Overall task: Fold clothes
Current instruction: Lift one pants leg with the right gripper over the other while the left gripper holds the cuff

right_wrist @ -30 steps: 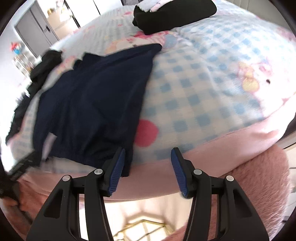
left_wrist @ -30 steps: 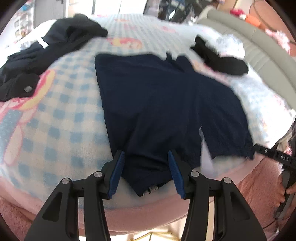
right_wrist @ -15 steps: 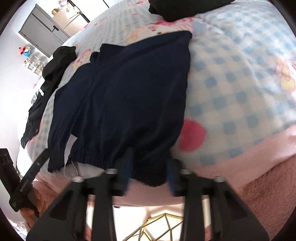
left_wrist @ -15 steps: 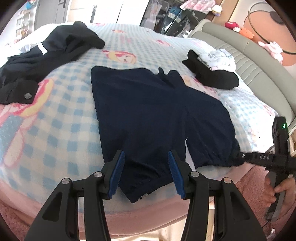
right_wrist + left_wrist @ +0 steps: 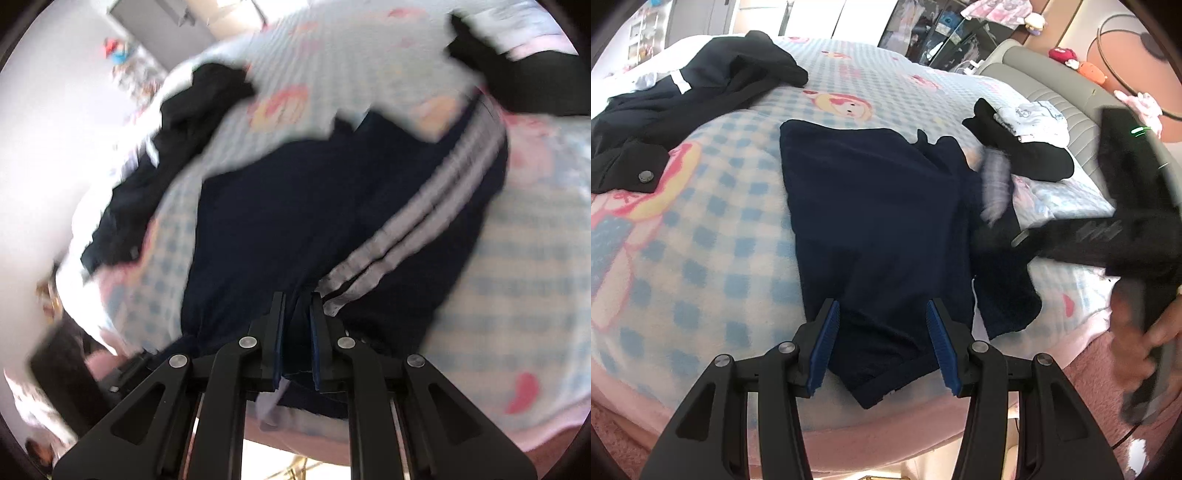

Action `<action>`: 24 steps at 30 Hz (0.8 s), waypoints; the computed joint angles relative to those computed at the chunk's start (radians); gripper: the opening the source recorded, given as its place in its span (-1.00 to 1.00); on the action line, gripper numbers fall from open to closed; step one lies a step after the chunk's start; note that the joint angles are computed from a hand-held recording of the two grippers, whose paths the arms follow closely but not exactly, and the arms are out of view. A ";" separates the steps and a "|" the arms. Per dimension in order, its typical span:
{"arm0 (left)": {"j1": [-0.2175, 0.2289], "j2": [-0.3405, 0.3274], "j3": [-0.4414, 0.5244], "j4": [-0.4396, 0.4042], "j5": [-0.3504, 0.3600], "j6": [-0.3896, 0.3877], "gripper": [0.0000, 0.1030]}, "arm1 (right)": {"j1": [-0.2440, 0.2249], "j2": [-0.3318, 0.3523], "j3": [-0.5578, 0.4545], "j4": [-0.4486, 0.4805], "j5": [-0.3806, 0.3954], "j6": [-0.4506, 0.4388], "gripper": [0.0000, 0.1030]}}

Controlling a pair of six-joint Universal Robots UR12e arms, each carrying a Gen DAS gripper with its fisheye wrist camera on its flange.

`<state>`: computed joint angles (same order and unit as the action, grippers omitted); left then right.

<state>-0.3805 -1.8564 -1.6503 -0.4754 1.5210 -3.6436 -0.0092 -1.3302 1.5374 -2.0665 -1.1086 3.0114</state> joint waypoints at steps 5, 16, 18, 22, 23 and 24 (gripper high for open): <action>-0.004 0.004 -0.001 -0.003 0.019 0.001 -0.01 | -0.012 -0.026 0.051 0.048 0.063 -0.016 -0.52; -0.014 -0.024 0.041 0.009 -0.087 0.005 -0.01 | -0.115 -0.139 0.191 -0.100 0.013 0.158 -0.41; 0.013 -0.039 0.053 -0.004 -0.259 -0.016 -0.01 | -0.110 -0.131 0.200 -0.115 0.016 0.174 -0.41; 0.044 -0.043 0.047 0.046 -0.379 -0.099 -0.01 | -0.116 -0.133 0.227 -0.184 0.057 0.243 -0.41; 0.052 -0.044 0.047 0.053 -0.401 -0.117 -0.01 | -0.119 -0.136 0.229 -0.198 0.070 0.256 -0.40; 0.059 -0.046 0.049 0.052 -0.419 -0.132 -0.05 | -0.121 -0.136 0.227 -0.202 0.084 0.253 -0.40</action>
<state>-0.3217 -1.9028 -1.6011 -0.4235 1.1016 -3.7758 -0.1298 -1.4665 1.7647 -2.2689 -1.0245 3.2644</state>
